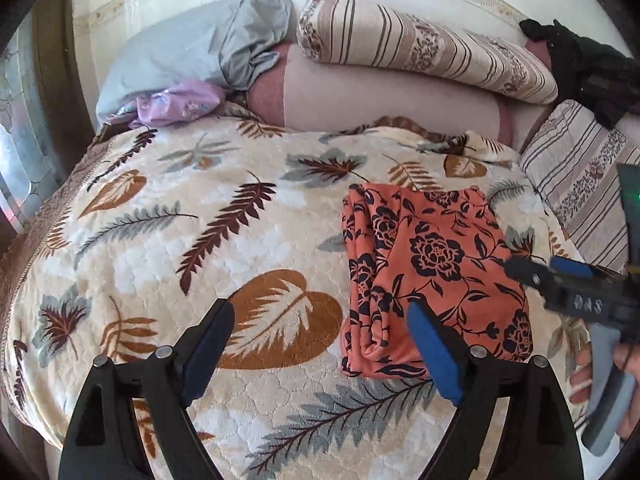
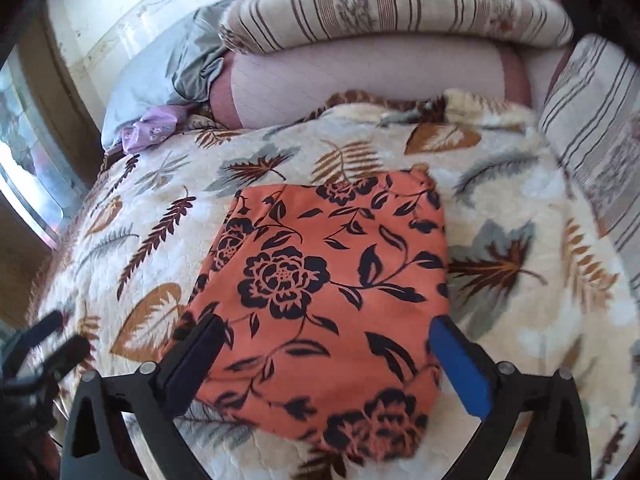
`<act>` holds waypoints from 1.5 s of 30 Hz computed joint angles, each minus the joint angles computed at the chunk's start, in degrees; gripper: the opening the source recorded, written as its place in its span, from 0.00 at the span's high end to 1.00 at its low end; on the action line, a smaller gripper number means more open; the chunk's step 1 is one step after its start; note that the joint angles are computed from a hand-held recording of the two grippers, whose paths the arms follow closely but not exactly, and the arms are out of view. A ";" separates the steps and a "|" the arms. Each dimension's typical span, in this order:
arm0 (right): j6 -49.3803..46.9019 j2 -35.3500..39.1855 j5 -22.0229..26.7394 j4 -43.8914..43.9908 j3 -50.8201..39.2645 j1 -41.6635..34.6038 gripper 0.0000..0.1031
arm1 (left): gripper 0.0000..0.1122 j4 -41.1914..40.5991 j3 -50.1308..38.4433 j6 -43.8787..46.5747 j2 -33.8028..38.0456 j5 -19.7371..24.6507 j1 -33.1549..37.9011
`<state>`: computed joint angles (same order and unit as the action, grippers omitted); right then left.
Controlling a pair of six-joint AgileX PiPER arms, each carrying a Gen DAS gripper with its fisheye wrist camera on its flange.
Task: Fold small clothes
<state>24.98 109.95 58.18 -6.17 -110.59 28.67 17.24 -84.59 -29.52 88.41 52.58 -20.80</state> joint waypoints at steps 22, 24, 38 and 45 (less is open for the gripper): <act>21.69 -20.35 -0.58 -16.03 28.90 14.65 0.00 | 0.18 12.64 2.81 -12.06 -6.67 11.12 -12.51; 22.04 -20.86 0.42 -17.82 27.32 14.59 0.00 | 0.18 12.82 1.74 -12.17 -6.32 11.86 -12.78; 22.19 -21.58 2.13 -20.61 27.60 13.92 0.00 | 0.17 17.22 -1.44 -13.76 -2.68 13.23 -16.66; 22.80 -22.00 1.38 -20.89 27.27 13.20 0.00 | 0.17 18.14 -2.31 -14.25 -1.77 12.20 -17.39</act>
<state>47.78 87.95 59.56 -27.06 -83.32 41.87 35.38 -86.90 -43.76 86.64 64.78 -38.19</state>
